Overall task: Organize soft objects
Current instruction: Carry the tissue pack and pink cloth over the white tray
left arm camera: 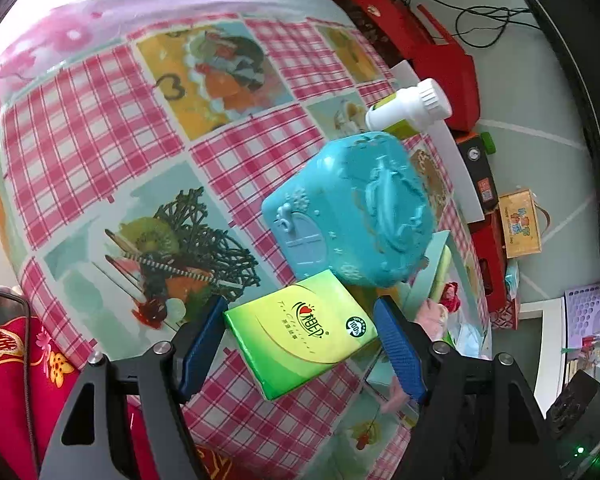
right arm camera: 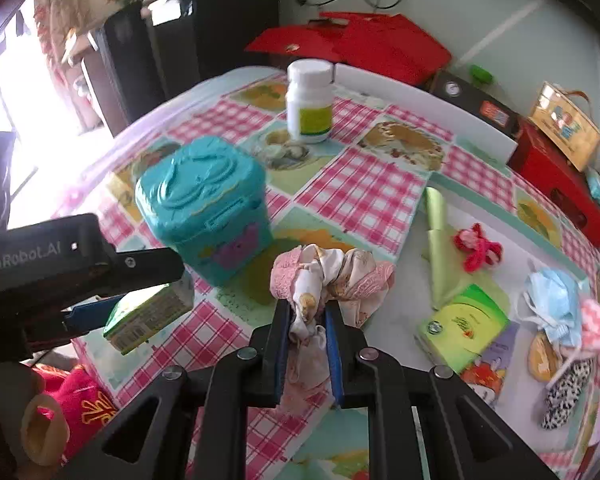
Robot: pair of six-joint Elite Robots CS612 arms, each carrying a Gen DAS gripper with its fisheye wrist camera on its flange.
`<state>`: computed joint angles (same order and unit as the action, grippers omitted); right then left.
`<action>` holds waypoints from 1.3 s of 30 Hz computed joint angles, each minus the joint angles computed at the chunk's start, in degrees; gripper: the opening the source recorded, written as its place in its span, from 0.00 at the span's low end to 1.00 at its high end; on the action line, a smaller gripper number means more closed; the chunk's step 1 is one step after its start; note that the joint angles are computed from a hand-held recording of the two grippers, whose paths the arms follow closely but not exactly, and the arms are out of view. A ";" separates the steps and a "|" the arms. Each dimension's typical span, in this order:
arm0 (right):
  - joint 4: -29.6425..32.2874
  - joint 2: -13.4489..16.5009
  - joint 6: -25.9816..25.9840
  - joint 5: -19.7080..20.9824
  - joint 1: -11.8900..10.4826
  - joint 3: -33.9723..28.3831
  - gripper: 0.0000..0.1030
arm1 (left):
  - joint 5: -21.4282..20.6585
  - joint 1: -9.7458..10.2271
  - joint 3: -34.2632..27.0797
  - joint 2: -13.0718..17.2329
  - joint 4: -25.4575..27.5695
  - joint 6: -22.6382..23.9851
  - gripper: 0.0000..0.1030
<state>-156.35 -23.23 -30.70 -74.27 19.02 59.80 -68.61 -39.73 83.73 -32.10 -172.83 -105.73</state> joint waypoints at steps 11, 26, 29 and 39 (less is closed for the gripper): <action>-7.49 -2.10 7.35 3.74 -2.53 3.31 0.18 | 1.40 -0.91 -3.98 0.24 1.70 7.56 0.74; -11.09 -1.54 19.82 -0.73 -7.00 1.88 0.18 | -1.97 0.61 -17.98 5.34 6.06 26.15 0.74; -10.67 -1.33 21.30 -0.96 -7.56 1.48 0.18 | -3.17 1.05 -21.59 6.90 8.06 30.06 0.74; -3.27 0.26 20.92 -2.60 -7.64 -1.61 0.21 | -7.63 1.78 -31.83 13.05 13.68 37.69 0.74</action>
